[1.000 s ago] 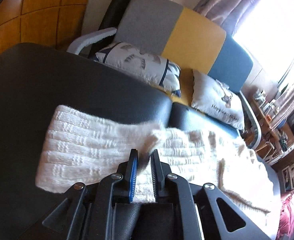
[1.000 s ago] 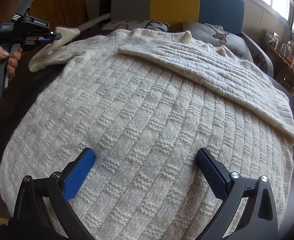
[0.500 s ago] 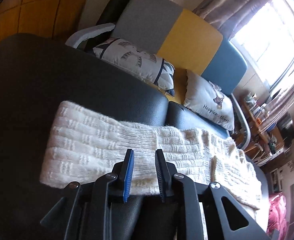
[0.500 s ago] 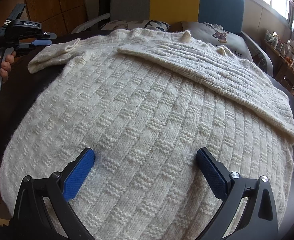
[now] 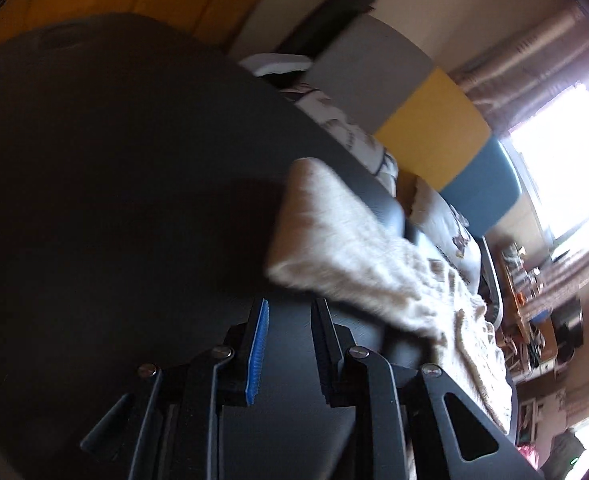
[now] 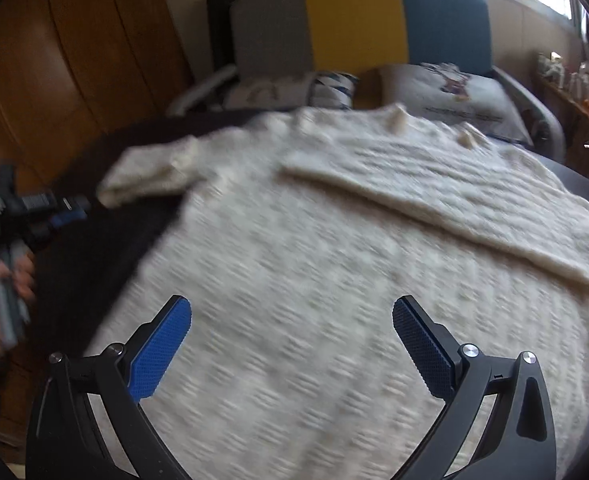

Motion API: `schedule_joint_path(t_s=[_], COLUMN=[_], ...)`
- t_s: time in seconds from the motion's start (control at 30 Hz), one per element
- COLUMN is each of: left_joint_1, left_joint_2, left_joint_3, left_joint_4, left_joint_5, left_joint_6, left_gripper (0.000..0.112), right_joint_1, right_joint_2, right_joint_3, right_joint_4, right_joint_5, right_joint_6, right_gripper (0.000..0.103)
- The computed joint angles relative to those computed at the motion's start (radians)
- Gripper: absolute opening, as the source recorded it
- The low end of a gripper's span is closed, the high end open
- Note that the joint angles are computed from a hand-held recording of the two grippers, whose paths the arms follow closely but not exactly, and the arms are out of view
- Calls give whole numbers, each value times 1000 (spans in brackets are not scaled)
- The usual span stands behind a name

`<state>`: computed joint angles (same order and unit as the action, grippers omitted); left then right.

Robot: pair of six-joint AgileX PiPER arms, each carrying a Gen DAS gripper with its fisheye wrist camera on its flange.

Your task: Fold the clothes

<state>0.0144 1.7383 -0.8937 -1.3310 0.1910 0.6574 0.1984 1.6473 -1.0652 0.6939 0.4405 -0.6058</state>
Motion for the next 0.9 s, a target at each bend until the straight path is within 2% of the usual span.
schedule_joint_path(t_s=[0.1, 0.2, 0.27, 0.37, 0.47, 0.53, 0.6, 0.67, 0.77, 0.9], left_joint_1=[8, 7, -2, -12, -35, -44, -53, -61, -68, -79], left_joint_2=[-14, -30, -43, -62, -77, -80, -74, -61, -62, -59], left_joint_3=[59, 103, 125, 149, 156, 154, 147, 138, 139, 134], left_joint_4=[-126, -228, -259, -273, -207, -169, -147, -137, -212, -190], left_joint_5=[-12, -22, -43, -56, -84, -88, -93, -85, -89, -96], left_joint_6=[125, 233, 280, 312, 270, 253, 237, 220, 294, 281], left_gripper=[21, 21, 21, 21, 21, 21, 21, 21, 21, 21], right_joint_1=[11, 69, 97, 128, 157, 168, 179, 194, 196, 172], right_joint_2=[83, 189, 251, 345, 440, 494, 549, 611, 646, 673], right_joint_3=[-123, -273, -353, -476, -613, -694, -787, -890, -920, -929], right_joint_4=[171, 125, 171, 220, 199, 174, 108, 24, 16, 100], right_joint_5=[104, 150, 181, 233, 278, 296, 322, 361, 358, 358], right_joint_6=[-102, -21, -36, -32, 34, 96, 196, 293, 331, 323], right_gripper=[103, 103, 103, 103, 101, 87, 54, 38, 38, 38])
